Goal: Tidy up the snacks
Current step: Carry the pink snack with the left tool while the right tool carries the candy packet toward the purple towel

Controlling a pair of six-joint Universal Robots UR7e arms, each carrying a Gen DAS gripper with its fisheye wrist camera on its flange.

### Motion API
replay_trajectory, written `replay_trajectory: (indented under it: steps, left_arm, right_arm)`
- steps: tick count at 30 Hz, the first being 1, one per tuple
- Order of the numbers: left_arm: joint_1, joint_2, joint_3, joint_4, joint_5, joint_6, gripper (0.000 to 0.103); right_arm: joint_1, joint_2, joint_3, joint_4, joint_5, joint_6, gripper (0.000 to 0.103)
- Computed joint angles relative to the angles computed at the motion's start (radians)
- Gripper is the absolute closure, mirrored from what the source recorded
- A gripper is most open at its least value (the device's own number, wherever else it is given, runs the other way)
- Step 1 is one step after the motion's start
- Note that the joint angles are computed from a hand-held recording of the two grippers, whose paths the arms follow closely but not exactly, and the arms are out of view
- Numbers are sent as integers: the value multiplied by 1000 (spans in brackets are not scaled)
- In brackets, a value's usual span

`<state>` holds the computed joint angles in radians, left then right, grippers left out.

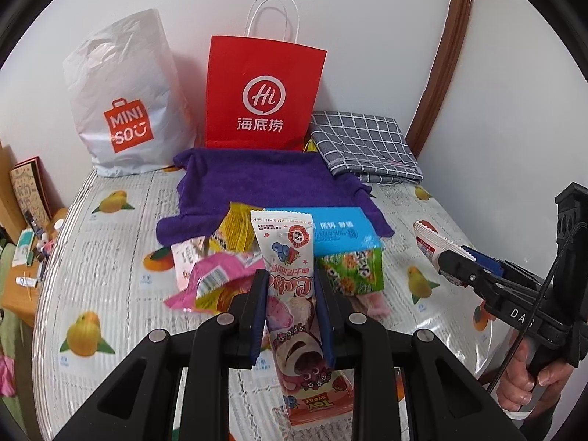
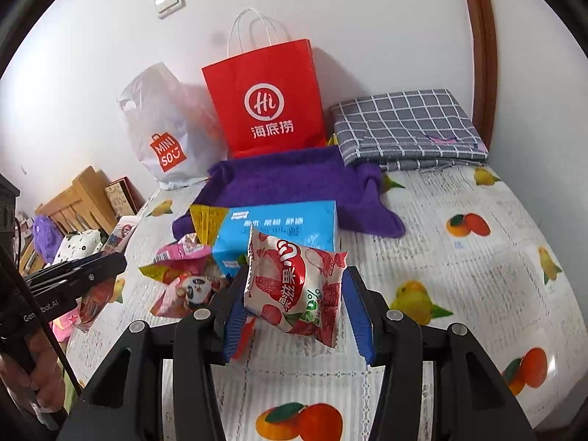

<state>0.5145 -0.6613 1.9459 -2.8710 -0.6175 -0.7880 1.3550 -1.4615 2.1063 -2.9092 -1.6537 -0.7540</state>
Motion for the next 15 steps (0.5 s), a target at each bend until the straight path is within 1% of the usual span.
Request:
replay_trajectory:
  steps: [8,15]
  left_arm:
    - [32,3,-64,15,13,72,79]
    - [71,10,-125,24,19,150,79]
  right_arm:
    - [43,55,-62,14,-14,11,54]
    - [84,131,-139,19,-45,32,54]
